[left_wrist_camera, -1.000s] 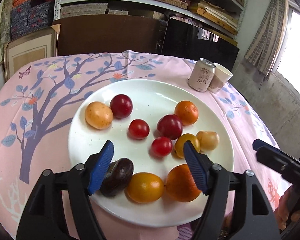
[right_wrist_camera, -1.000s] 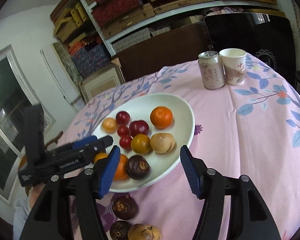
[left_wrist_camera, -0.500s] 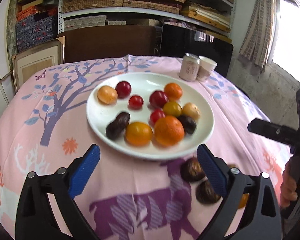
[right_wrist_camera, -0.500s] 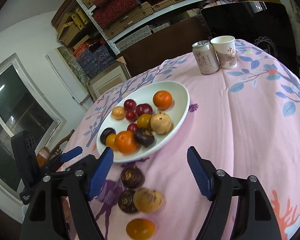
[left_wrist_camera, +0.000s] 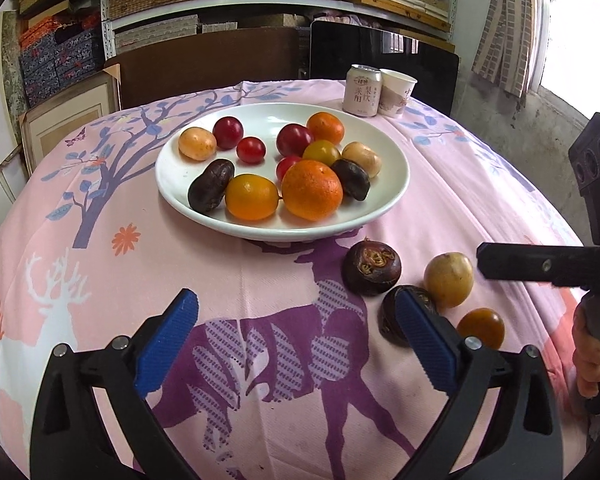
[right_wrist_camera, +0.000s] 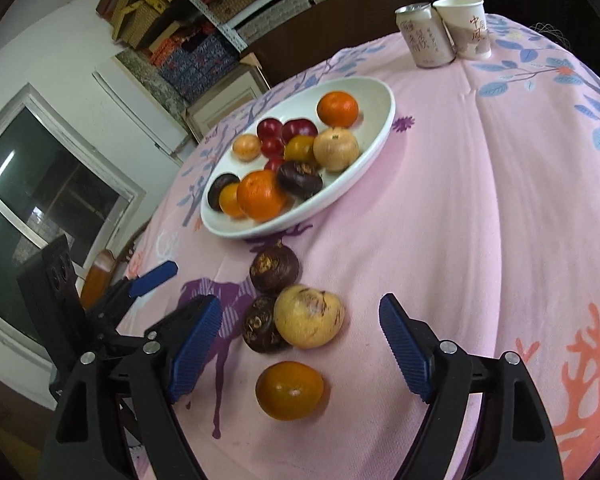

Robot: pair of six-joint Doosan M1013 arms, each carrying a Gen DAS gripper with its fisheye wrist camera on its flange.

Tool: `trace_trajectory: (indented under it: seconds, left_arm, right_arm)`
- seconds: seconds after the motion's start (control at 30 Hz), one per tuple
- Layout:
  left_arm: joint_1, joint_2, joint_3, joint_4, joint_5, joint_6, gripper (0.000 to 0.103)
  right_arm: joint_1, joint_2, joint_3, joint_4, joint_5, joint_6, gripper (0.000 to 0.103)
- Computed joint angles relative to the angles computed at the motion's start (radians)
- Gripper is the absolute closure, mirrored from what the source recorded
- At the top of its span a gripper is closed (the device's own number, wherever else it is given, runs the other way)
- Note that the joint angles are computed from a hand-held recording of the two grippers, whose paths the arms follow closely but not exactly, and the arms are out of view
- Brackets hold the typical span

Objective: Organize fruits
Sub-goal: 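Move the left tool toward the yellow orange while the right tool approaches the pale yellow fruit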

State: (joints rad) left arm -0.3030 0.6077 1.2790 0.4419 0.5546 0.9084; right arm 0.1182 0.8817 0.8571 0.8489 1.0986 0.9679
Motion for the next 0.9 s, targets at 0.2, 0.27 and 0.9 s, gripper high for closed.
trace_trajectory:
  seconds: [0.2, 0.27, 0.9]
  left_arm:
    - [-0.005, 0.002, -0.005, -0.013, 0.002, 0.037, 0.005]
    - [-0.007, 0.004, -0.010, -0.019, 0.006, 0.051, 0.005]
    - [-0.042, 0.002, -0.002, -0.059, -0.026, 0.221, 0.005]
  right_arm:
    - [0.021, -0.019, 0.022, -0.122, -0.070, 0.015, 0.021]
    - [0.036, -0.036, 0.047, -0.212, -0.145, 0.017, 0.021]
    - [0.034, -0.063, 0.097, -0.278, -0.367, 0.047, 0.022]
